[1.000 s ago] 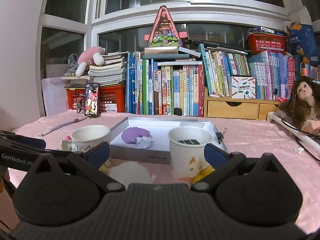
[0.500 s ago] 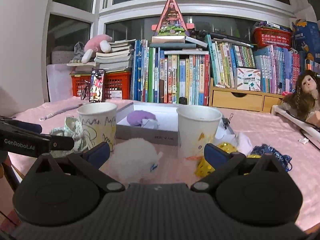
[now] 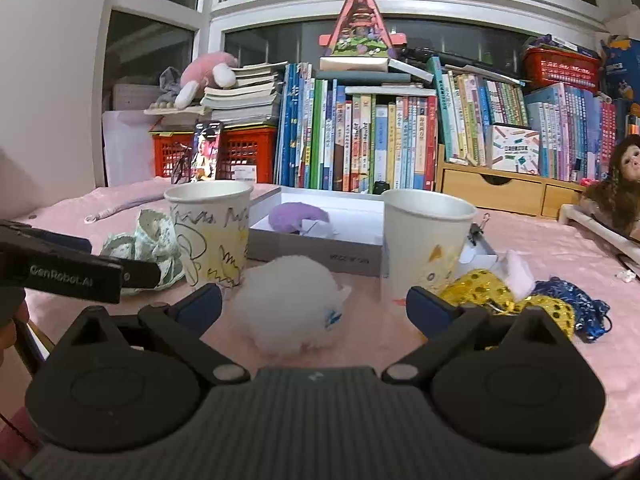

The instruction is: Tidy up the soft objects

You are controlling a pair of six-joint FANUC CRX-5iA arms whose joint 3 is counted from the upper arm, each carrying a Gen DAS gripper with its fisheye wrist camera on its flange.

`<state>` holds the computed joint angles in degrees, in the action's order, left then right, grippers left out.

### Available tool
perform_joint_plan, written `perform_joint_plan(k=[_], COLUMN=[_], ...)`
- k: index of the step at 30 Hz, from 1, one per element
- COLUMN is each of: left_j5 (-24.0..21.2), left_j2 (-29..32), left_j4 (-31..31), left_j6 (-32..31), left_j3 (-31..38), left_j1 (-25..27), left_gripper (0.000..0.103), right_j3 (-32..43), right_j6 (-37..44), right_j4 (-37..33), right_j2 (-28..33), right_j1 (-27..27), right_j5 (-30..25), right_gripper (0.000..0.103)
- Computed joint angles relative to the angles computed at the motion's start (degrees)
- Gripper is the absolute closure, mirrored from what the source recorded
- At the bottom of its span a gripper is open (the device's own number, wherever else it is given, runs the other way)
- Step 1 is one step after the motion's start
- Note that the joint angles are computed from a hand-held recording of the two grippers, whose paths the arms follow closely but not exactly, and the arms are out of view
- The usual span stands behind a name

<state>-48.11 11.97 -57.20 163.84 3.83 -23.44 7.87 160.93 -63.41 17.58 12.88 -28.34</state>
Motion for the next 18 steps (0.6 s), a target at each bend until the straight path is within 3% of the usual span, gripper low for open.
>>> perform_joint_plan(k=[4,9,18], left_j5=[0.1,0.7,-2.0], left_j2=[0.4,0.9,2.9], left_j4=[0.2,1.5,-0.6], left_j6=[-0.3,-0.6,-0.5], left_j3=[0.4,0.6,2.8], left_j1=[0.3,1.2,0.9], left_gripper=[0.008,0.021,0.016], right_j3=[-0.1,-0.2,0.6], right_j6=[0.6,-0.1,-9.2], right_j4=[0.5,2.4,10.1], right_j2=[0.2,0.4,1.7], right_j1=[0.8,2.0,5.0], right_j5=[0.5,1.5,4.7], right_gripper=[0.003,0.006,0.009])
